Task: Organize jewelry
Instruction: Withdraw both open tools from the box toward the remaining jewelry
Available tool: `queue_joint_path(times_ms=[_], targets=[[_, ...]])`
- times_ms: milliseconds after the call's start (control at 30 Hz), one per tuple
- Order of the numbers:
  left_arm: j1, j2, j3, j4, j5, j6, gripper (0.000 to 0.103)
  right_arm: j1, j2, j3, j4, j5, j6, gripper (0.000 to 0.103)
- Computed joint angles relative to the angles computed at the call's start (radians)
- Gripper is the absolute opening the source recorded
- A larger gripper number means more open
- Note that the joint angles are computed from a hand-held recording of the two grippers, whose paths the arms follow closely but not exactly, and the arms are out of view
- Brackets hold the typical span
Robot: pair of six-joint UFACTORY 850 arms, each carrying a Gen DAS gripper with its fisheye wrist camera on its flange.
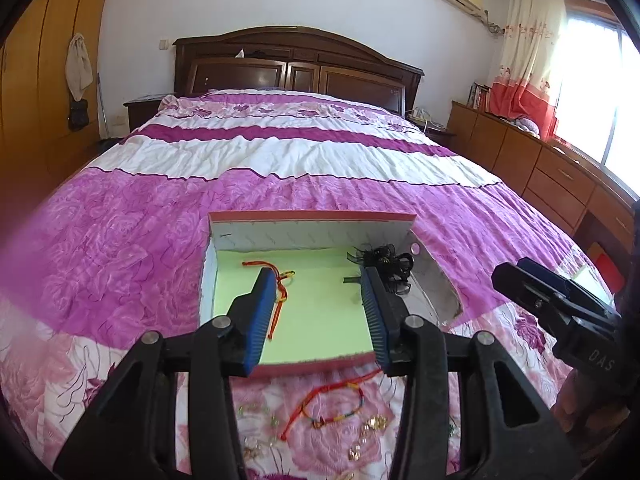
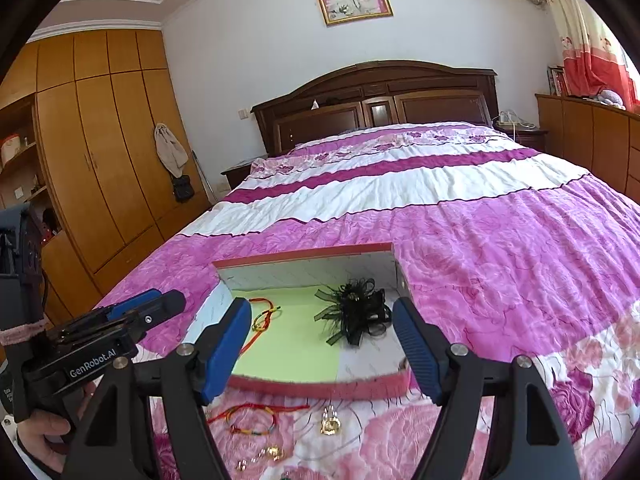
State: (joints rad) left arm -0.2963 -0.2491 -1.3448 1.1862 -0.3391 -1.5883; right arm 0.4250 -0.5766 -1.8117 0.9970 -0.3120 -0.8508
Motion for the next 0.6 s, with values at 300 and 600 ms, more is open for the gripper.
queue_joint_path(times_ms=[300,600], targets=[[-0.018,0.063,0.080,-0.027,0.003,0.022,0.037,-0.011,0.081,0.138,0.128,-0.014,-0.160,0.076],[-0.033,0.088,0.132,-0.274,-0.001,0.261,0.038,-0.021,0.120,0.220,-0.107,-0.067,0.064,0.076]])
